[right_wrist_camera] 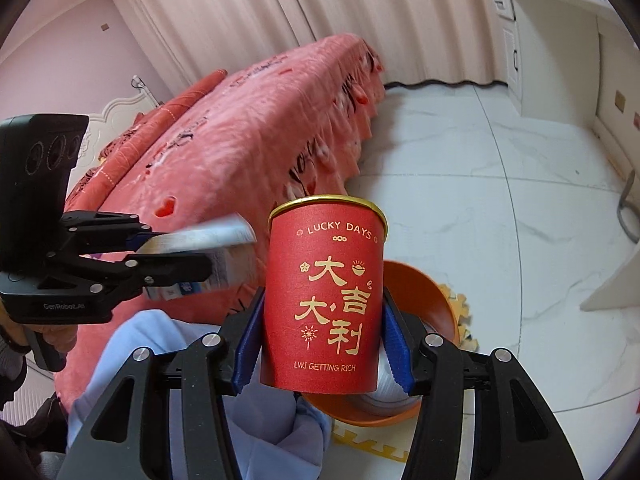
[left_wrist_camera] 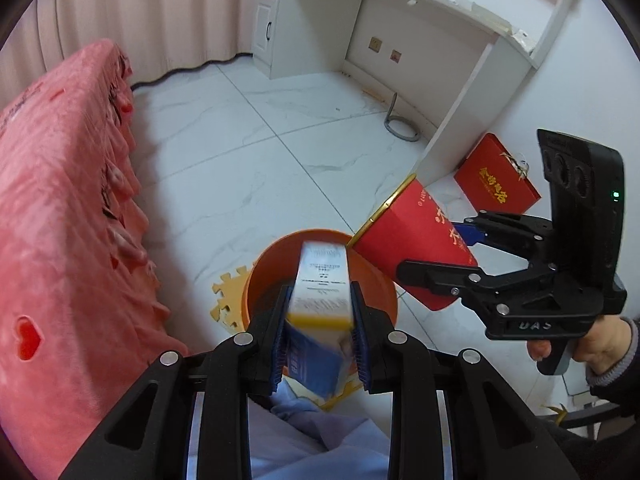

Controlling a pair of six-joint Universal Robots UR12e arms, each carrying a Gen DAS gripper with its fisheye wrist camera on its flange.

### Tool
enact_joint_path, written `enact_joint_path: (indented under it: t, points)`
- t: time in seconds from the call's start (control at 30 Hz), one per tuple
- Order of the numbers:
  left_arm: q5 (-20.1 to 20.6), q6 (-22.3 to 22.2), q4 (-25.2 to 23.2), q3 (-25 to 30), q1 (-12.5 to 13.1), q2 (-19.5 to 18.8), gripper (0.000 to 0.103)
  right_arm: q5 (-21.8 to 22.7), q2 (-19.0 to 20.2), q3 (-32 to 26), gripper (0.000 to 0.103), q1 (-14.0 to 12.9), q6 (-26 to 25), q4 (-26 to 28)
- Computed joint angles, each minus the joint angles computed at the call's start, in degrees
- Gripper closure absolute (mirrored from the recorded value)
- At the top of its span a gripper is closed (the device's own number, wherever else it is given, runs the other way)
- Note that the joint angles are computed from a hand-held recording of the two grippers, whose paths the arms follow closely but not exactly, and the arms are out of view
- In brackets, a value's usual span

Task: Collect trash
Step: 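Carry both items to the orange bin and open both tools to drop them, then move both tools back over the bed toward the remaining items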

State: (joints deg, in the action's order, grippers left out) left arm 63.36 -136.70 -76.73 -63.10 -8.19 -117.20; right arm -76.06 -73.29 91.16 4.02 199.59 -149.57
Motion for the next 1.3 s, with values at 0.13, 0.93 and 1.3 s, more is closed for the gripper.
enact_joint_path:
  t: [0.13, 0.93, 1.3]
  points:
    - [0.55, -0.66, -1.37, 0.70, -0.64, -1.22, 0.074, -0.63, 0.46, 0.39, 0.048, -0.20, 0.86, 0.34]
    - [2.10, -1.72, 0.09, -0.93, -0.25, -0.46, 0.048, -2.76, 1.86, -1.83, 0.031, 0.94, 1.39, 3.18]
    - [2.46, -5.10, 7.15, -4.90, 1.60, 2.98, 0.013, -2.32, 1.18, -3.66, 0.022, 2.41, 0.08, 3.52]
